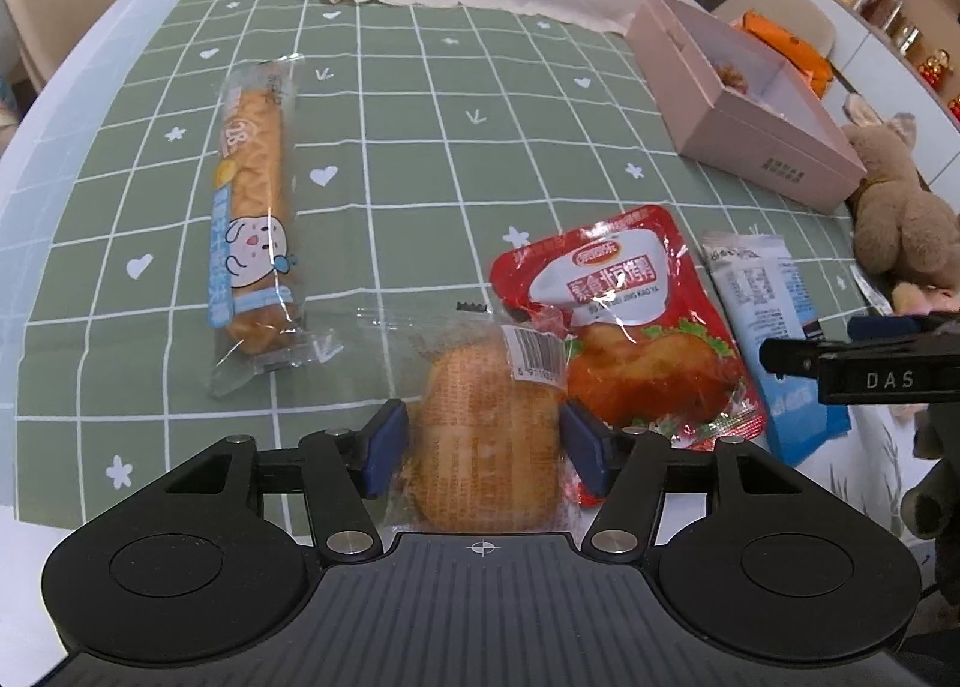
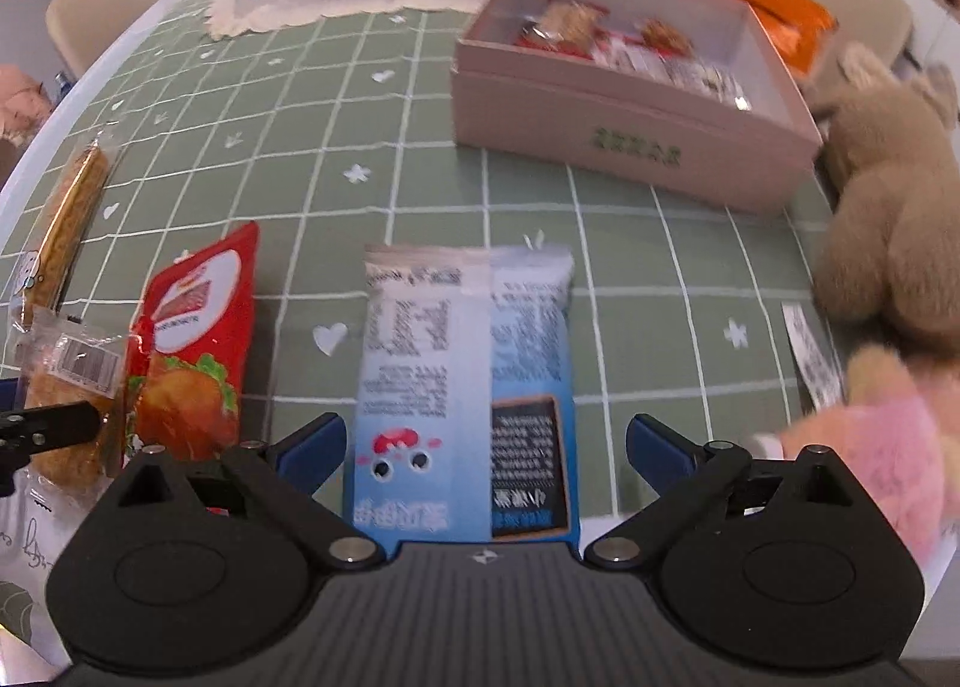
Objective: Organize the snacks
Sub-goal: 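Hold round bun in left tool while right tool grasps long wrapped bread stick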
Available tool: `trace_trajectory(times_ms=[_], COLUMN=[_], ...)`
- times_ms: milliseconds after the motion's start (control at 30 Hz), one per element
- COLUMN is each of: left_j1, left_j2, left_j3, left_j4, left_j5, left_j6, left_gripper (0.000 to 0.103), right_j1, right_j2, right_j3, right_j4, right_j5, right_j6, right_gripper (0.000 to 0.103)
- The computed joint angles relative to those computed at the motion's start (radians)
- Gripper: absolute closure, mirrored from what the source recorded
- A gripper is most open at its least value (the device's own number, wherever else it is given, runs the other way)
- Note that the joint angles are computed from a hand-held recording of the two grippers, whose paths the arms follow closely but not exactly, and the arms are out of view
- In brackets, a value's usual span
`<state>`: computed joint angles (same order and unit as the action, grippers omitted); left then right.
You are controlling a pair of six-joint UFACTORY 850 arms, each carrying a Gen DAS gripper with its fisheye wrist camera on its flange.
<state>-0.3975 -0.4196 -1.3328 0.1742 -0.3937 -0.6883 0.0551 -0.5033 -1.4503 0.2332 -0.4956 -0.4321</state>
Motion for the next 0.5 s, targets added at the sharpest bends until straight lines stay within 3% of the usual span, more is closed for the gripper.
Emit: trace_trajectory(times_ms=[100, 233, 367, 500], left_j1=[0.001, 0.006, 0.014, 0.030], left_j2=[0.022, 0.086, 0.162, 0.253], left_j3=[0.023, 0.076, 0.142, 0.238], left_j4=[0.005, 0.029, 0.135, 0.292], left_j5=[0.024, 0.065, 0.082, 0.094], left_j6=[-0.005, -0.061, -0.220, -0.476], left_gripper=[0.047, 0.048, 0.048, 0.048], right_j1=[0.009, 0.034, 0.080, 0.140], right_j2=[0.004, -0.004, -0.059, -0.133], right_j3=[-0.013, -0.053, -0.161, -0.285], right_j4=[0.051, 0.140, 0.228, 0.305], right_j5=[0.004, -0.002, -0.084, -0.195], right_j6=[-0.066, -0.165, -0.230, -0.289], right_gripper=[0.003, 0.003, 0.003, 0.003])
